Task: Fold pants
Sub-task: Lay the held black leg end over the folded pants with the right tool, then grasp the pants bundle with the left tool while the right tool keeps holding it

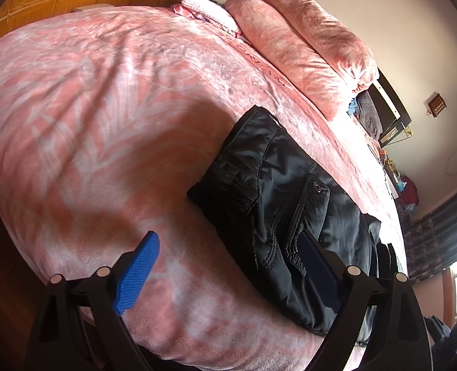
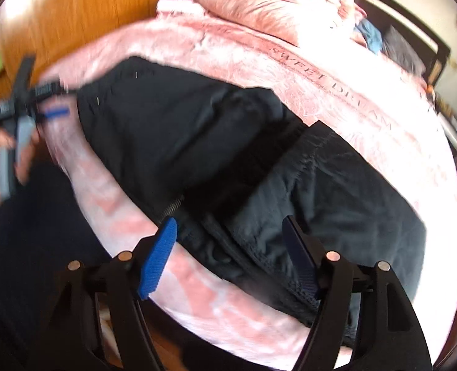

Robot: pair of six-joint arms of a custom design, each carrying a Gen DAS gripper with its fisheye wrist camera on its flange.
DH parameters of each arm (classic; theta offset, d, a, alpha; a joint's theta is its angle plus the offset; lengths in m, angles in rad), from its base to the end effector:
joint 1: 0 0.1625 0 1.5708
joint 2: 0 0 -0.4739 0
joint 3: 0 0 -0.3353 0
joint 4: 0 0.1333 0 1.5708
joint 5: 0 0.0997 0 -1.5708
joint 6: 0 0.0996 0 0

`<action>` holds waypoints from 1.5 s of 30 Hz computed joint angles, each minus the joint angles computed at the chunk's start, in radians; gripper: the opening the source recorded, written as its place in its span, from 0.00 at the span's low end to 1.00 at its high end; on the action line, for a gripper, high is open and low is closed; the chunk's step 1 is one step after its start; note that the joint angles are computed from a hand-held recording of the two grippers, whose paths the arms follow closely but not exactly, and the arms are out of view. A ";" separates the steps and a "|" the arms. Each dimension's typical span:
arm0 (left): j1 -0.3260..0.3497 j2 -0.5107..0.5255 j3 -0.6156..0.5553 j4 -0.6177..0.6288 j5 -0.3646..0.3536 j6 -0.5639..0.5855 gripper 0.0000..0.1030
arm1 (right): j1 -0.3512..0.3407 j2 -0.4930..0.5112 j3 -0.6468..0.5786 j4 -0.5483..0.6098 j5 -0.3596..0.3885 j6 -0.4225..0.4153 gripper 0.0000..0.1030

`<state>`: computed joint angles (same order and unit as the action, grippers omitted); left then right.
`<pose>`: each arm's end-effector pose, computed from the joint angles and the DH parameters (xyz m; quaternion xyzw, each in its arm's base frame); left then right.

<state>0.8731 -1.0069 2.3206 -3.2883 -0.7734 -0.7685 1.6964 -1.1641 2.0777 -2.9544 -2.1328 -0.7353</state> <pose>-0.1372 -0.4821 0.2139 -0.1098 0.8995 -0.3918 0.1590 0.1447 -0.5052 0.3023 0.3312 -0.8761 0.1324 0.3244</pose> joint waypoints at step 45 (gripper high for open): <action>0.212 0.058 -0.105 -0.174 -0.442 -0.135 0.89 | 0.033 0.421 -1.046 1.276 0.436 0.302 0.92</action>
